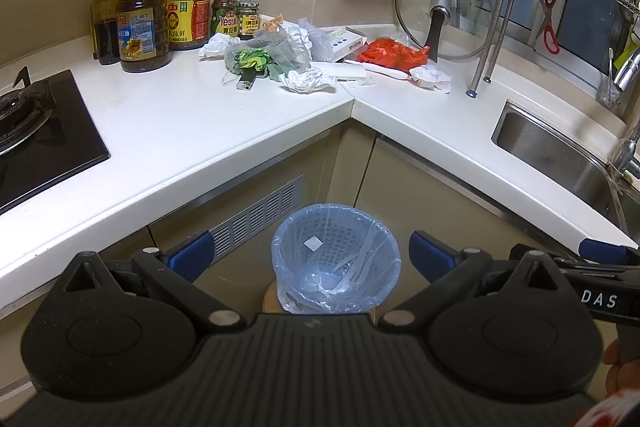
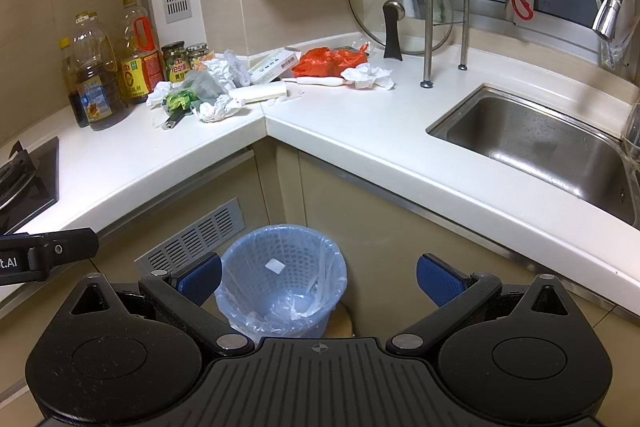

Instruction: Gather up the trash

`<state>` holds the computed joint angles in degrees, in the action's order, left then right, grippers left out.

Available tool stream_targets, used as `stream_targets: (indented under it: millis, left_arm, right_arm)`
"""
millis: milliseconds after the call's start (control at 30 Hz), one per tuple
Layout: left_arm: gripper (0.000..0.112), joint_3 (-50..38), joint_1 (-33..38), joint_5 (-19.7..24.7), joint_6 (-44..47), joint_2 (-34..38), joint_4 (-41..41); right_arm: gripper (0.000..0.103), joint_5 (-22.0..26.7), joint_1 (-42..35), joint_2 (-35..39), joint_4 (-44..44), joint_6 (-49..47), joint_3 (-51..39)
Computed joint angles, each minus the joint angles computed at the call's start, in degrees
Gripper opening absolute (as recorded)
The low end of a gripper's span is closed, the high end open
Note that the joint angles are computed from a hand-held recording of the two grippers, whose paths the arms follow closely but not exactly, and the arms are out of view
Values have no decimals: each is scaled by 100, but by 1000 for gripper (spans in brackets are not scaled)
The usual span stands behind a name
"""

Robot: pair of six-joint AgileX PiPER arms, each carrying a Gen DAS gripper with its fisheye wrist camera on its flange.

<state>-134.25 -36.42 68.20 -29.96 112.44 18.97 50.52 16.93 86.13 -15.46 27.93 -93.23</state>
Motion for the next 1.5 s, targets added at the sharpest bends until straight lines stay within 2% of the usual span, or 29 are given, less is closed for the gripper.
stream_targets:
  millis: [1500]
  left_arm:
    - [103, 34, 83, -42, -23, -37, -107]
  right_arm:
    - [103, -8, -90, 16, 84, -90, -28]
